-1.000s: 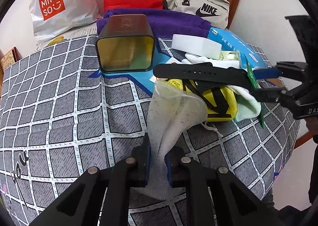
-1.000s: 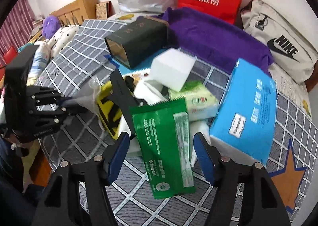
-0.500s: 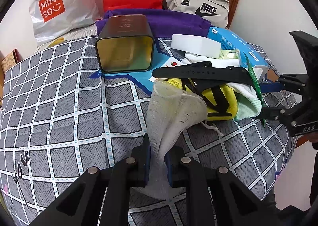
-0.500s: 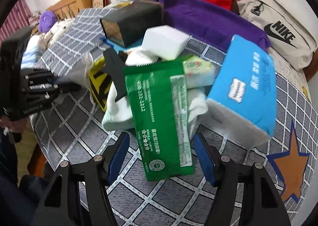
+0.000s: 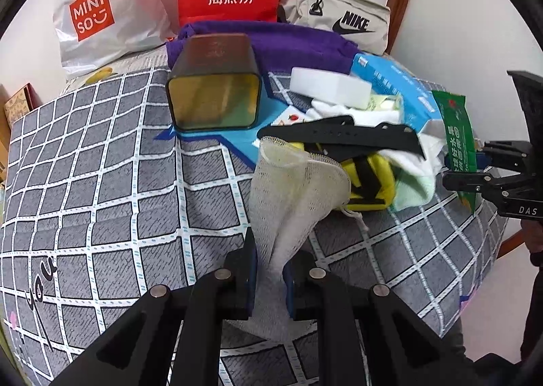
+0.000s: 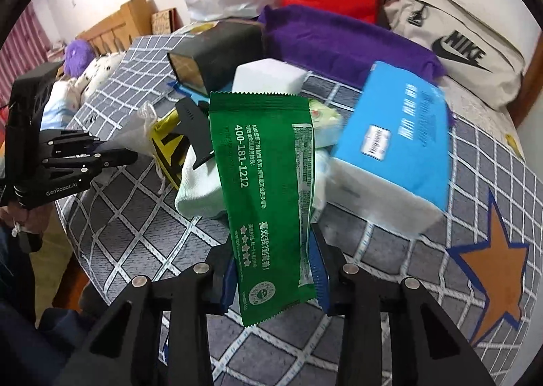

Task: Organize soft objects
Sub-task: 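Lift the mesh bag and green packet with both grippers toward the purple towel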

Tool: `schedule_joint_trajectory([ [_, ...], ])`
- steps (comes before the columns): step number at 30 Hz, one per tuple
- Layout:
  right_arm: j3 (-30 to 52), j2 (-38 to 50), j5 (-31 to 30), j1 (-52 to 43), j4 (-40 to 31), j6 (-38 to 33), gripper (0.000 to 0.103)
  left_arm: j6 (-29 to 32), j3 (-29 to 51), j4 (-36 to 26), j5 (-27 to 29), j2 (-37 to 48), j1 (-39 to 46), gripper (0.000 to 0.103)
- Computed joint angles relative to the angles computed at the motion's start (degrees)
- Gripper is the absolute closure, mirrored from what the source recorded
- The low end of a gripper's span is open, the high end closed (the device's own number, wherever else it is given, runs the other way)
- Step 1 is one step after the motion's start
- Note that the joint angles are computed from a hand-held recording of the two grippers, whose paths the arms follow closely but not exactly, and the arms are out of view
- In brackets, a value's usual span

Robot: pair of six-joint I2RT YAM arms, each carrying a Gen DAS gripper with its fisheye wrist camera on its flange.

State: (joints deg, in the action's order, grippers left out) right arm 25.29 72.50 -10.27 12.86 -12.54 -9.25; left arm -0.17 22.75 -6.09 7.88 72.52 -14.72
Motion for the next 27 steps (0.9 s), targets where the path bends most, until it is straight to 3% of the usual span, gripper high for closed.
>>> schedule_joint_trajectory([
  [14,1.7,-10.6,0.3,-4.9,-8.2,0.7,0.066,1.4,3.6,-10.4,6.4,-10.9,6.4,0.090],
  [27,10.5,-3.6,1.5,-6.5,-7.5,3.2,0.066,-1.6,14.4,-10.1,0.6,-2.5,2.5,0.090],
])
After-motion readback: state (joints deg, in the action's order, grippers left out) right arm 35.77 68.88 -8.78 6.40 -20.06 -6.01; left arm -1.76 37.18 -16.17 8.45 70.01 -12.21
